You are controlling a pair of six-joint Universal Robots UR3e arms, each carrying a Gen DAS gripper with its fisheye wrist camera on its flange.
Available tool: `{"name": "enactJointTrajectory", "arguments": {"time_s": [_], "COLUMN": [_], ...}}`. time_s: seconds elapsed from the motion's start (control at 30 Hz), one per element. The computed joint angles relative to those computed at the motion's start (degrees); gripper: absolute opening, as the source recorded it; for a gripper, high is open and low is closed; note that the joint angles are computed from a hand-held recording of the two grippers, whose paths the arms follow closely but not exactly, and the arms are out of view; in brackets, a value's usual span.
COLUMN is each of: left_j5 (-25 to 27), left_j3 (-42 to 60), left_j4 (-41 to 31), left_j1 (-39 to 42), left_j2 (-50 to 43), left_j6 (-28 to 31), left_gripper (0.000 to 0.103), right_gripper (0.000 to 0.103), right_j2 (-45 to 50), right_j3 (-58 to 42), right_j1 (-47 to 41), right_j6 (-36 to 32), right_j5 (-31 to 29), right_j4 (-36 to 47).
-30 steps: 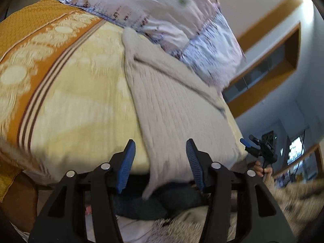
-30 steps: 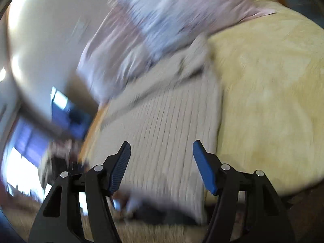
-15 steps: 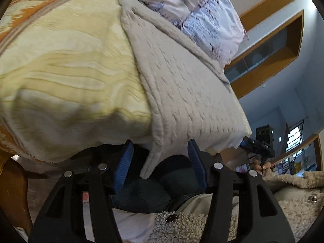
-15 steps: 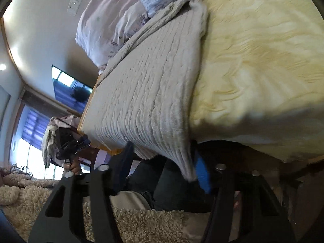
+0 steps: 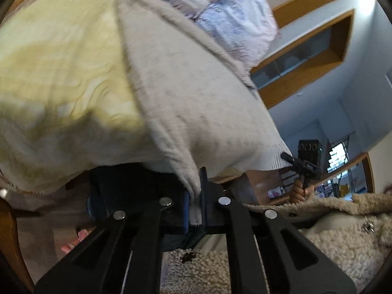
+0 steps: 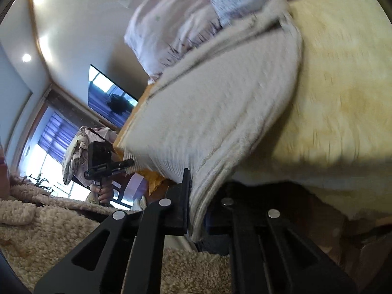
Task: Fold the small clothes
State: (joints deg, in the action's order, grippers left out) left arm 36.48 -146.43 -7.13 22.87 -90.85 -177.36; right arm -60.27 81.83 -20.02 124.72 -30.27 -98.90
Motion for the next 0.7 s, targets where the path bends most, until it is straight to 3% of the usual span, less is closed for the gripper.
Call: {"name": "enactJointTrajectory", "arguments": {"time_s": [0.13, 0.33, 0.43, 0.7], "left_j5": [-3.5, -6.1, -4.3, 7.4], "left_j3": [0.1, 4.6, 9.8, 31.5], "left_j4": [0.4, 6.8, 7.5, 4.6], "left_j1": [2.4, 6.8, 6.3, -0.1], "left_j2": [4.9, 6.9, 5.9, -4.9], "left_j6": [-0.6, -7.8, -11.2, -19.1], "left_gripper": [0.006, 0.006, 0.006, 0.006], "right_gripper": [0.009, 0.008, 0.008, 0.008], "right_j2": [-3.6, -2.4, 2.0, 16.7], "right_j3": [2.1, 5.1, 0.1, -23.7], "right_j1": [0.5, 2.1, 3.4, 7.2], "right_j6": [2.7, 23.0, 31.9, 50.1], "right_j5": [3.0, 6.7, 7.1, 1.7], "right_j4": [-7.7, -40.6, -50.6, -58.5]}}
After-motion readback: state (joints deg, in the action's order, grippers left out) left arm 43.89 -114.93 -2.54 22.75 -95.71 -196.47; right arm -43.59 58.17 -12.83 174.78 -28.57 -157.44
